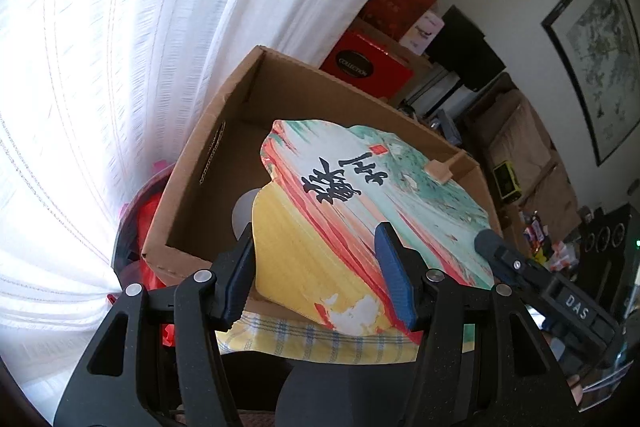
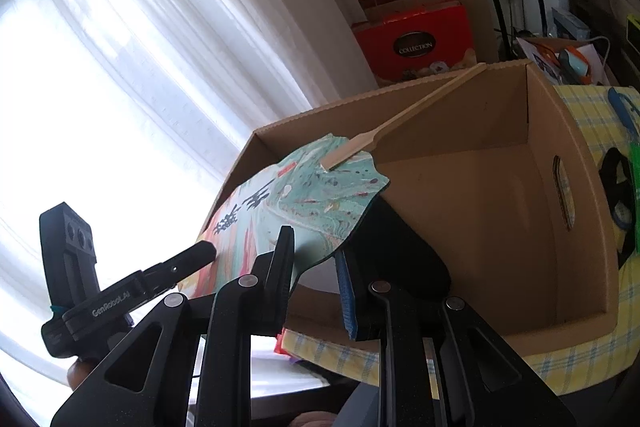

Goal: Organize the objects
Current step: 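Carry the painted fan over the cardboard box with the right gripper, then lower the fan into the box and open the right gripper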

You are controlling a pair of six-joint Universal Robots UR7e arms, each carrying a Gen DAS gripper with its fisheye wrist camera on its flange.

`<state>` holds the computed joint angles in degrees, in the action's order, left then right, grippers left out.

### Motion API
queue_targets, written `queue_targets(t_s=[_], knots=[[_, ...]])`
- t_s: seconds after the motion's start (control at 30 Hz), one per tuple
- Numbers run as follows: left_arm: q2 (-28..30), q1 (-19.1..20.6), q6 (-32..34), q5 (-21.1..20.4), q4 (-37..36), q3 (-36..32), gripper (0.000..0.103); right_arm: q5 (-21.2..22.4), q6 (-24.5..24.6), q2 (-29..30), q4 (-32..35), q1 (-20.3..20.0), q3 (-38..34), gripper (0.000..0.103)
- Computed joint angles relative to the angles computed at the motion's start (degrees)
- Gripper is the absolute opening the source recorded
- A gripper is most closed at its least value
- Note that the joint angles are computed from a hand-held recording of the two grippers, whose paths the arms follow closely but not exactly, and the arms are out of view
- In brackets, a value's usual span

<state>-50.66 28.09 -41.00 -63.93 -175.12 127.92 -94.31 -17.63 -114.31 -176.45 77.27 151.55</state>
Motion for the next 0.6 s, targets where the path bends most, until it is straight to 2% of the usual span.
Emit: queue_targets(t_s=[0.27,0.6], knots=[[2.1,1.8,1.9,-0.9,1.4,-2.8,0.055,-1.1,0.9,0.7,-2.2,-0.3,0.7,0.02],[5.9,3.1,3.4,-0.6,6.7,-8.3,0.055,1.4,3.3,0.5,3.1,-5.1,-1.0,0.02]])
